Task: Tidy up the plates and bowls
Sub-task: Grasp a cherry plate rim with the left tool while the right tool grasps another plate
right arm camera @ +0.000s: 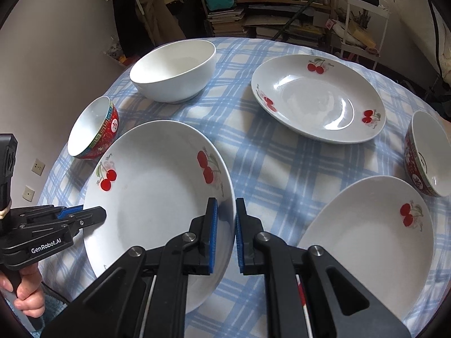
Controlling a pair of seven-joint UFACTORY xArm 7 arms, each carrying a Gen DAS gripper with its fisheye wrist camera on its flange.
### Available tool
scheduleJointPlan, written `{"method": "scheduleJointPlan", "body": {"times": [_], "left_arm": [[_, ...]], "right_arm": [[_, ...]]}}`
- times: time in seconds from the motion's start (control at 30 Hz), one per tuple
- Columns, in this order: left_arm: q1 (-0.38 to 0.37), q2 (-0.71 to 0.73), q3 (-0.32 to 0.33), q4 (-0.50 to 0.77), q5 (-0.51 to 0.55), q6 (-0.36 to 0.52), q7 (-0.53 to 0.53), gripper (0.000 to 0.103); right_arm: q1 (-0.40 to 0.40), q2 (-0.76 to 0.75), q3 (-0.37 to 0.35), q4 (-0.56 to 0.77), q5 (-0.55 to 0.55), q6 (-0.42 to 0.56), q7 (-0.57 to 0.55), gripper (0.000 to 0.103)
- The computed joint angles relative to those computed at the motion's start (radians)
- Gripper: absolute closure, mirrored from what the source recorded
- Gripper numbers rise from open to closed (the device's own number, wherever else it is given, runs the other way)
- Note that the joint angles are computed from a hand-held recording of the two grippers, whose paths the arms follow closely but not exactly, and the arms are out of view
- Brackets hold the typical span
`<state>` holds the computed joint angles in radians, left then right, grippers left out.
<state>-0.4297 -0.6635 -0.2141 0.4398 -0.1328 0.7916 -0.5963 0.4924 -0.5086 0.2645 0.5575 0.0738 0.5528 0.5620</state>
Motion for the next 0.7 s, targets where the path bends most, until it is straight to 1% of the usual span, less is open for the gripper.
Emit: {"method": "scheduleJointPlan", "body": {"times": [0.17,0.37,0.57,0.7], "left_arm": [[-0.019,-0.017,0.001,-0.007,-0.016,0.024,0.001,0.085],[-0.043,-0.033,-0.015,-0.012,-0.026,0.062,-0.01,0.085],[-0.046,0.01,-0.04,0.006,0.002,0.064,-0.014,0.085],[-0.046,0.022,-0.037,0.013,0.011,0.059,-0.018,0.085]], "right_arm": [[0.013,-0.056,0.011,-0.025,0.007,0.05,0.026,0.09],[0.031,-0.098,0.017,-0.043,0.019,0.105,0.047,0.09],[0.032,-0.081,0.016,-0.058,0.024,0.116,0.063,0.088],[0.033,-0.074,0.014,-0.061,0.026,0.115,0.069,0.087]]}}
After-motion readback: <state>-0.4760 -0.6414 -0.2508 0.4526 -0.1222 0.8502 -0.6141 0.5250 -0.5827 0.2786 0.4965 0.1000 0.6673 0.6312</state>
